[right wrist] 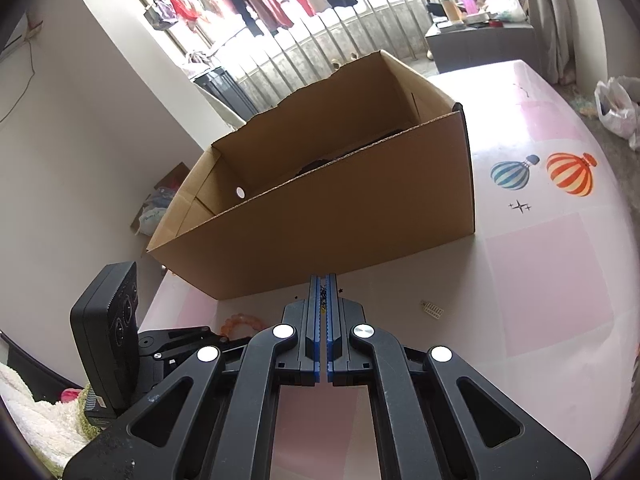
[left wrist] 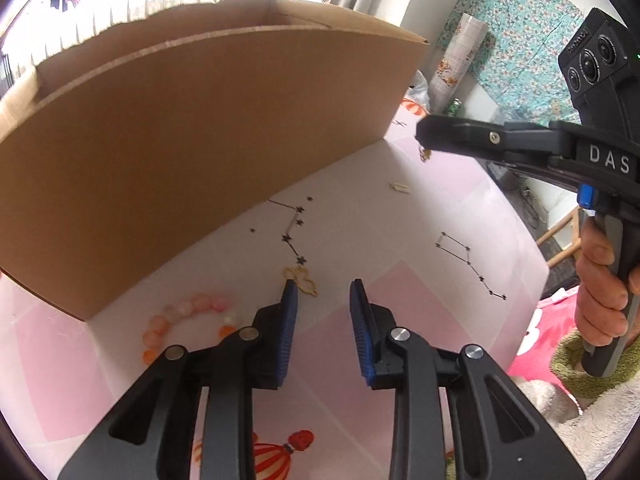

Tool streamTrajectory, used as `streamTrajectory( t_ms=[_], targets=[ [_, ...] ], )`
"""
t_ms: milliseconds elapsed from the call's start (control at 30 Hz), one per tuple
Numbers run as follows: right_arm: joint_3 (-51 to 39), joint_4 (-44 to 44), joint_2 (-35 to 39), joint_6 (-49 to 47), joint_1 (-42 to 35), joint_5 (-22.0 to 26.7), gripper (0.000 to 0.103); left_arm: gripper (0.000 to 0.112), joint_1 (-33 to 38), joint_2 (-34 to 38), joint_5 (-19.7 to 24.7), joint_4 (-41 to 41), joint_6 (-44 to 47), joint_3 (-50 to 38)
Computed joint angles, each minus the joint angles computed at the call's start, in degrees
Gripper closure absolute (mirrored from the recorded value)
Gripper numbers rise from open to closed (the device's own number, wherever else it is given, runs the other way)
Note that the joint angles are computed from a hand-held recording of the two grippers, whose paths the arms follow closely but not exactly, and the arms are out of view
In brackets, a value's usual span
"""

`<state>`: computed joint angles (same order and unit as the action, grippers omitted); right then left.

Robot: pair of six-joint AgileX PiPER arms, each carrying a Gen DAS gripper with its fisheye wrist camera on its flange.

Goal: Organize jewelry

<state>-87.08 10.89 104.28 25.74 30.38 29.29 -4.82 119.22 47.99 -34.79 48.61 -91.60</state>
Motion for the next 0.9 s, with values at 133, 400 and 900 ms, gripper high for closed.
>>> streamTrajectory(
  t_ms=[133,400,900],
  targets=[
    [-0.01,0.79,0.20,-0.60,-0.15,-0.15,0.103,0.086,-1.92,-2.16,-5.37,3.34,-0.98,2.79],
    [0.16,2.55,0.38,-2.47,-0.48,-0.32,0.103,0.086,-4.62,-2.11,-9.55,10.12,-3.10,3.29],
    [-0.82,3.16,1.16,-3.11,-0.92,0.29,0.103,0.096,-7.06,-1.76,-9.79,9.67,-2.31,2.95]
  ],
)
